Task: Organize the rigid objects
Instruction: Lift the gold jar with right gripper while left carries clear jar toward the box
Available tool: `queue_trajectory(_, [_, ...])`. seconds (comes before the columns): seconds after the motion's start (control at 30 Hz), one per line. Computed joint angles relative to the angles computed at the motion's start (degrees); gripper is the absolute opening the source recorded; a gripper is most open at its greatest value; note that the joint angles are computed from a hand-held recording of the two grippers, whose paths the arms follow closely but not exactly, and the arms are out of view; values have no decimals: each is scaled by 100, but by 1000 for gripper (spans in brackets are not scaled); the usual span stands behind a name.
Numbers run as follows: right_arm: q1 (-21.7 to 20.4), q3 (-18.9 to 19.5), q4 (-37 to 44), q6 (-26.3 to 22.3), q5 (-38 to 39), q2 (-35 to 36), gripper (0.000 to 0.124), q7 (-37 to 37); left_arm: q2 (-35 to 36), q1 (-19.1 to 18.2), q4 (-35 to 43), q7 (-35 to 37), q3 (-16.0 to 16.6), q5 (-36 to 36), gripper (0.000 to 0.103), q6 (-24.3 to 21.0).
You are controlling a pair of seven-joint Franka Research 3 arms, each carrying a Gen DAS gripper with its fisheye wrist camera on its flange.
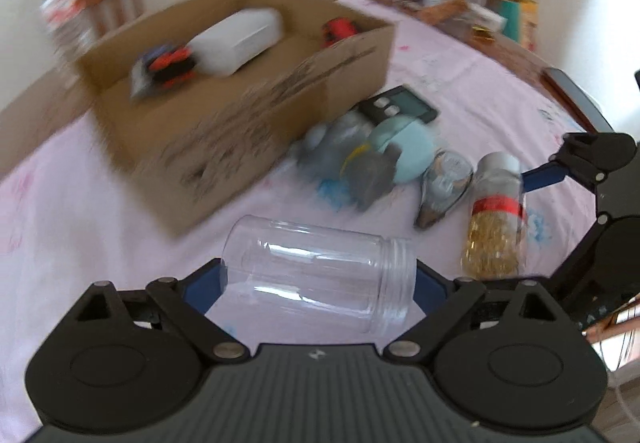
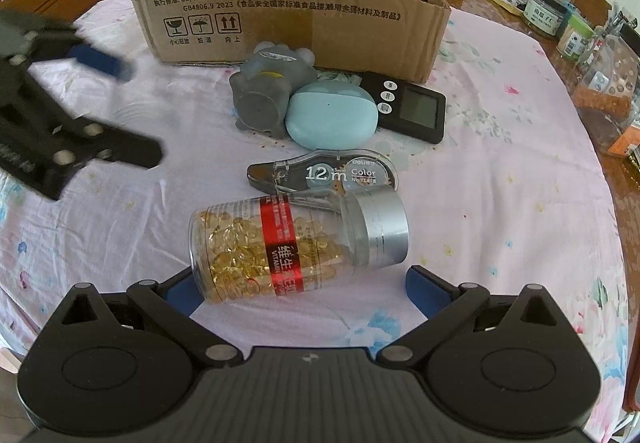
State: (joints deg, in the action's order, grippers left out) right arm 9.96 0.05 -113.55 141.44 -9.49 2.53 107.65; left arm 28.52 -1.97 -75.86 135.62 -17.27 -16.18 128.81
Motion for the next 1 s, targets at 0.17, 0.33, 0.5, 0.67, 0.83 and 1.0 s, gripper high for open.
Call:
queue_trajectory(0.17, [-11,-4,-68,120,16,-25,103,-67,-638,14,-976,-870,214,-18,95,444])
queue_trajectory(0.33, [-32,-2,-288,466,-18,-117,103,-129,-739,75,-1308,-1038,196,-87,96,691])
queue_trajectory(0.5, [-69,7,-622,1035,-220,-221,103,9,-717,148,-1468,-735,128,-143,99,902])
queue_trajectory(0.67, [-88,22,-453,836,-58,-139,103,-174,-801,133,-1638,-487,119,-61,101,1070])
queue_trajectory(0.83, [-71,4,-200,568,118,-3,103,-395,-820,116,-1630,-455,144,3,101,1040])
queue_trajectory(1.0, [-51,-22,7,311,233,100,103,-534,-858,146,-1627,-353,126,-66,101,1090])
